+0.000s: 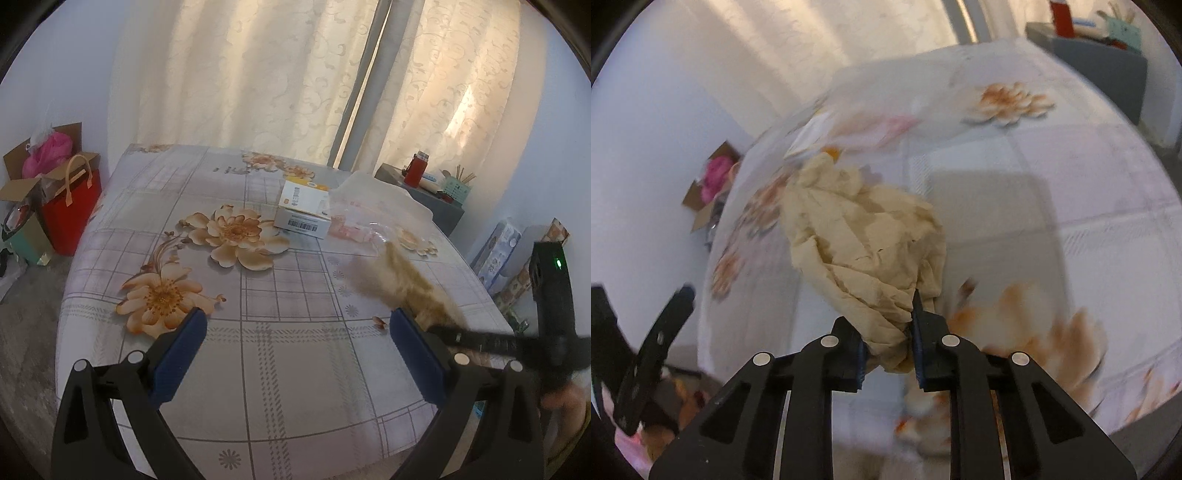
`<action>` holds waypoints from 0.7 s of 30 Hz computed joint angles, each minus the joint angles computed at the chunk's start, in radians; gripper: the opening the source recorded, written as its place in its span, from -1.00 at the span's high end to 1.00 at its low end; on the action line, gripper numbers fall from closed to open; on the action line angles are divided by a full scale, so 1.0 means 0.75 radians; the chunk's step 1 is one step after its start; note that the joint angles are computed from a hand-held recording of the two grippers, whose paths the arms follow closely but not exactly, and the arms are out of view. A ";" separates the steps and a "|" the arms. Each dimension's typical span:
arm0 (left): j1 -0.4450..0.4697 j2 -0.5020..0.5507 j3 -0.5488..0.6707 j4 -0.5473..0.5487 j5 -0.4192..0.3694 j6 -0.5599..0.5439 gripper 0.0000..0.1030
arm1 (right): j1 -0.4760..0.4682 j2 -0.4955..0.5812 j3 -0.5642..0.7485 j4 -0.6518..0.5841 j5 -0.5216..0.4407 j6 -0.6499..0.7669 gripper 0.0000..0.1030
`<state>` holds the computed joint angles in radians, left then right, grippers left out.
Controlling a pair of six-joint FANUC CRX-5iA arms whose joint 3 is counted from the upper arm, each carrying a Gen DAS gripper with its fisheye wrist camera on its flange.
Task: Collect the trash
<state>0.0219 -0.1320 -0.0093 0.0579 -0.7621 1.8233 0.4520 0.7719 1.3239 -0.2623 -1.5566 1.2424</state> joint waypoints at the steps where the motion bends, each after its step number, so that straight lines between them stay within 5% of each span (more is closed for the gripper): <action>1: -0.002 -0.003 0.000 -0.003 0.000 0.002 -0.89 | 0.008 -0.020 -0.029 -0.013 0.003 0.011 0.56; 3: -0.006 -0.007 0.003 -0.012 -0.003 0.003 -0.89 | 0.025 -0.056 -0.088 -0.027 0.023 0.048 0.45; 5: -0.009 -0.010 0.009 -0.026 -0.007 0.008 -0.89 | 0.036 -0.077 -0.123 -0.020 0.049 0.073 0.05; 7: -0.009 -0.017 0.006 -0.034 -0.001 0.012 -0.89 | 0.041 -0.091 -0.140 -0.014 0.075 0.089 -0.14; 14: 0.025 -0.055 -0.090 0.071 0.125 -0.013 -0.89 | -0.022 -0.219 -0.308 -0.102 0.154 0.147 -0.34; 21: 0.044 -0.042 -0.174 0.340 0.194 -0.230 -0.89 | -0.087 -0.311 -0.437 -0.175 0.220 0.113 -0.34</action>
<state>0.0551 -0.1631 -0.1402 0.3126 -0.6164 1.6509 0.3867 0.5383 0.9964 -0.3939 -1.3919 1.3269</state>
